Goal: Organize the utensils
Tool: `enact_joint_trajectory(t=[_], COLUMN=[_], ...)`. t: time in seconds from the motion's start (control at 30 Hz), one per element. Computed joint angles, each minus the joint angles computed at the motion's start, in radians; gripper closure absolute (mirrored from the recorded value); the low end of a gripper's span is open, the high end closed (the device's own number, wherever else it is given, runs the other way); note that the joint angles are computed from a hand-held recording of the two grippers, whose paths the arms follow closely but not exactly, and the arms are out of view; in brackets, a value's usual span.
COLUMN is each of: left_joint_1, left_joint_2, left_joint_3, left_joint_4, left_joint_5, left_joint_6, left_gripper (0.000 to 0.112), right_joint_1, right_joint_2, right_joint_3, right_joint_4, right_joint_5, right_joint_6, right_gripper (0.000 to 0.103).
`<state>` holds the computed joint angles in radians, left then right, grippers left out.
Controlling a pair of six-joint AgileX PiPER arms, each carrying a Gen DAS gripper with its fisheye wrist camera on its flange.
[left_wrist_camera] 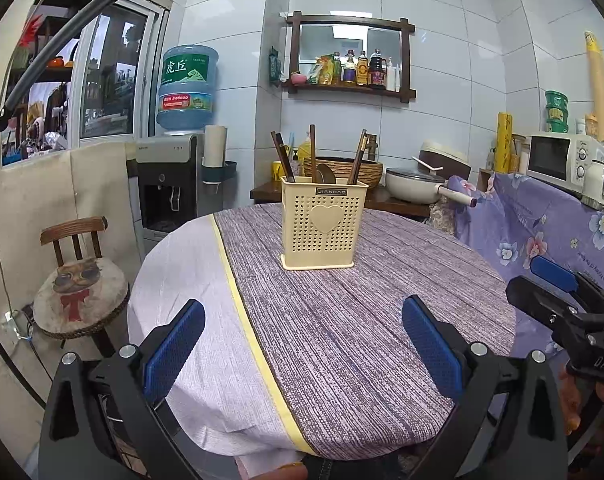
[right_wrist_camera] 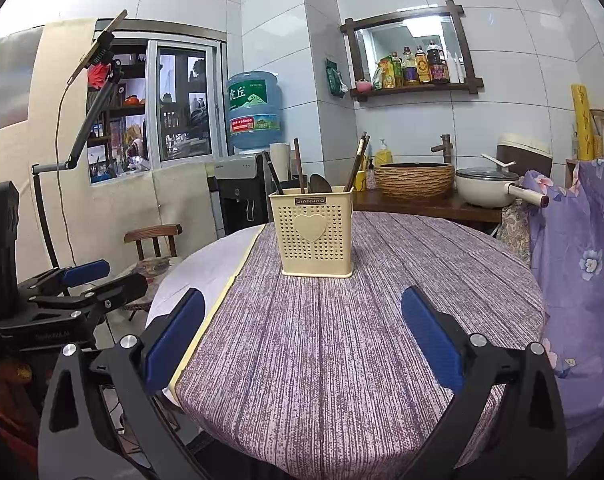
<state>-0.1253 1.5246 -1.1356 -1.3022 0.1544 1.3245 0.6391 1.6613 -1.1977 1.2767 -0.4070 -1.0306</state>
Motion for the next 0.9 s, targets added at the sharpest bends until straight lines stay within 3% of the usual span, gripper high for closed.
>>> enact_joint_trajectory(t=[0.37, 0.9], left_joint_1=[0.001, -0.004], left_joint_2=[-0.017, -0.023], left_joint_3=[0.032, 0.038], left_joint_4=[-0.196, -0.228], left_joint_5=[-0.009, -0.016], left_joint_6=[0.183, 0.214], left_gripper=[0.014, 0.014], right_joint_1=[-0.009, -0.010], right_joint_2=[-0.017, -0.022], right_joint_3=[0.026, 0.032], right_joint_4=[-0.002, 0.004], right_joint_5=[0.008, 0.016], right_joint_6=[0.022, 0.014], right_gripper=[0.006, 0.006])
